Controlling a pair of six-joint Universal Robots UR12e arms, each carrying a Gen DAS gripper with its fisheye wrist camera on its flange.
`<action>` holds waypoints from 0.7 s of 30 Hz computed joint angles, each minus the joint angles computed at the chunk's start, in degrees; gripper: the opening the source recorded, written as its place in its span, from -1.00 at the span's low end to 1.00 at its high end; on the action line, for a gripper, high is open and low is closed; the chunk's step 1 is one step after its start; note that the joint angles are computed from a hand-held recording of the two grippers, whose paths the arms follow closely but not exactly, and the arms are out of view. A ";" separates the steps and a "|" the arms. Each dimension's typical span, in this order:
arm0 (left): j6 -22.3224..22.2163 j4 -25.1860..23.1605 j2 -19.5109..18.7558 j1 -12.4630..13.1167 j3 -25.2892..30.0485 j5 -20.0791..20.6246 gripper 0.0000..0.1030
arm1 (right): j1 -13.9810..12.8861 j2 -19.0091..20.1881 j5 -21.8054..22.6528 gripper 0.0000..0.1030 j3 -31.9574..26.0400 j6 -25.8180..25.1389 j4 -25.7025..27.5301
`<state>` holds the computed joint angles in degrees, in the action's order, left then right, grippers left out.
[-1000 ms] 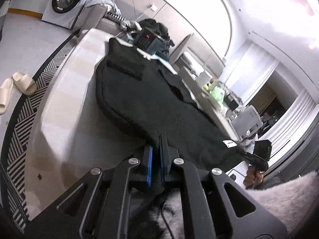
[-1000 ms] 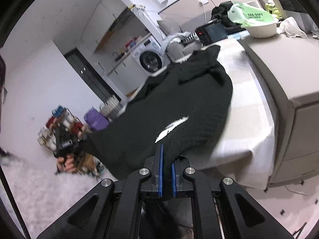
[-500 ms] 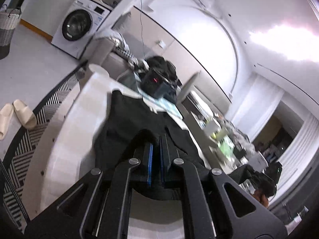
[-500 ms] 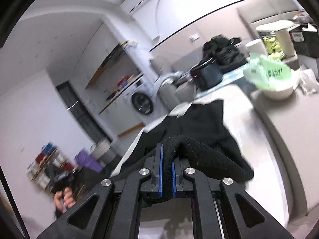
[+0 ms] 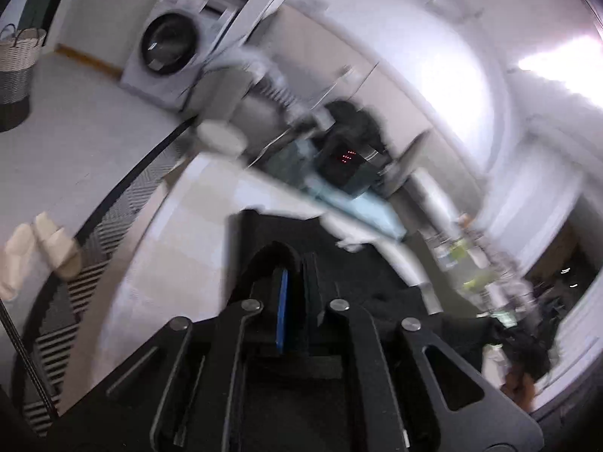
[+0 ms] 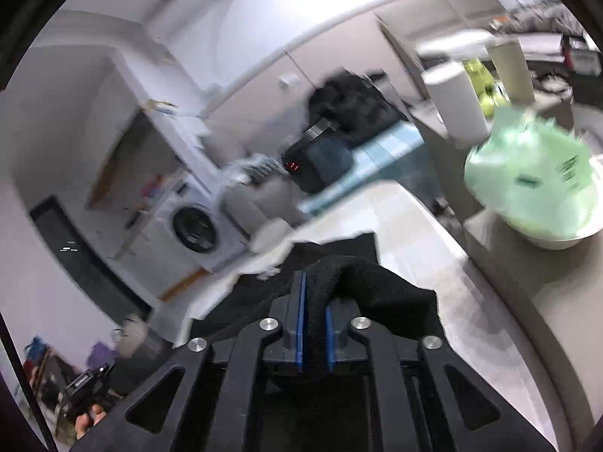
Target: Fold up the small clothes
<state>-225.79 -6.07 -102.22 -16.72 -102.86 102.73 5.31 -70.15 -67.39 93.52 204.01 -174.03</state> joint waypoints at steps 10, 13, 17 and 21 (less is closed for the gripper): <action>-6.51 -17.39 2.01 -2.34 -1.42 7.86 0.04 | 0.07 -2.78 -4.17 -0.13 3.13 -7.69 16.98; -8.92 -19.09 4.29 -3.98 -4.72 6.86 0.05 | -1.11 -5.70 -2.17 -0.13 7.90 -6.45 18.43; -12.85 -22.33 5.14 -6.79 -6.62 9.26 0.05 | -2.87 -7.92 0.46 -0.13 12.89 -1.72 16.28; -14.47 -13.75 5.19 -5.99 -9.89 0.60 0.05 | -3.95 -7.70 4.76 -0.13 14.18 1.07 15.07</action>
<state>-240.26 -19.82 -97.03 -22.71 -112.75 103.33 1.36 -77.84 -62.63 107.70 205.08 -158.95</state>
